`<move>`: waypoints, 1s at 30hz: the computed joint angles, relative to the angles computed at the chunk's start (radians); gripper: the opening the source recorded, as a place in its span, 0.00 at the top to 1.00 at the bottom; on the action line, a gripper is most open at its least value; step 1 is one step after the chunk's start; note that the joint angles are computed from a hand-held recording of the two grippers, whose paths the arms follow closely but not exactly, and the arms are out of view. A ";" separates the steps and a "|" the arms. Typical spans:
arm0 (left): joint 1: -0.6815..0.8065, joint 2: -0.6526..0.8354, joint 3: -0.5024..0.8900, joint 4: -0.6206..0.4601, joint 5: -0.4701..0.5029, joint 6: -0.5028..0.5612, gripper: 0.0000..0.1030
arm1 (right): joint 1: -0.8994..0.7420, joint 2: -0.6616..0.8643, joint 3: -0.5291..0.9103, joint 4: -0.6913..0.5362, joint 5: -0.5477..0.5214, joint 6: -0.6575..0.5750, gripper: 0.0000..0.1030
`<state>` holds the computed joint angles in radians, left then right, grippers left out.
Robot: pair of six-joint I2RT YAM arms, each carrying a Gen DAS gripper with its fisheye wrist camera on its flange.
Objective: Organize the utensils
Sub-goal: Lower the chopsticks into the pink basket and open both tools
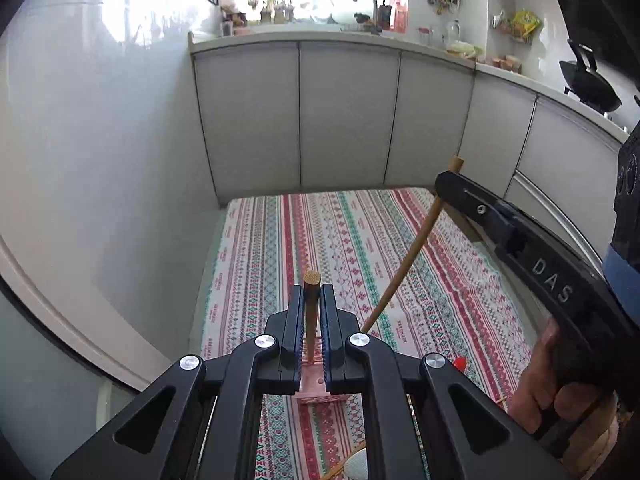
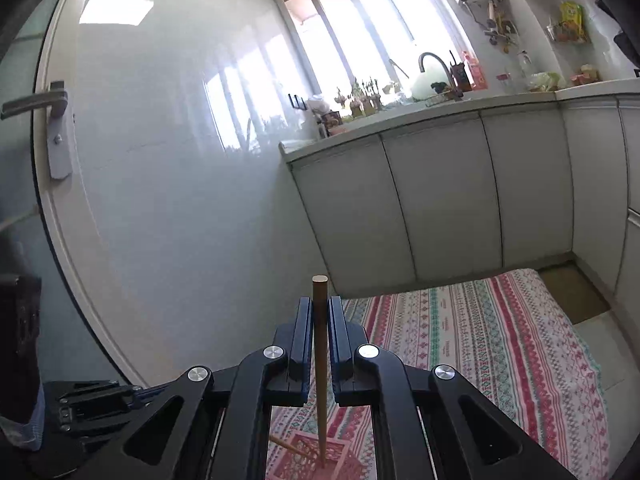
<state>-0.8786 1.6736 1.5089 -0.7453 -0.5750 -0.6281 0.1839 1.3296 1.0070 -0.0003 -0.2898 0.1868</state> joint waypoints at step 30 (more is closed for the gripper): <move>0.124 -0.037 -0.204 0.329 0.278 -0.081 0.35 | -0.202 0.088 0.190 -0.487 -0.175 -0.173 0.80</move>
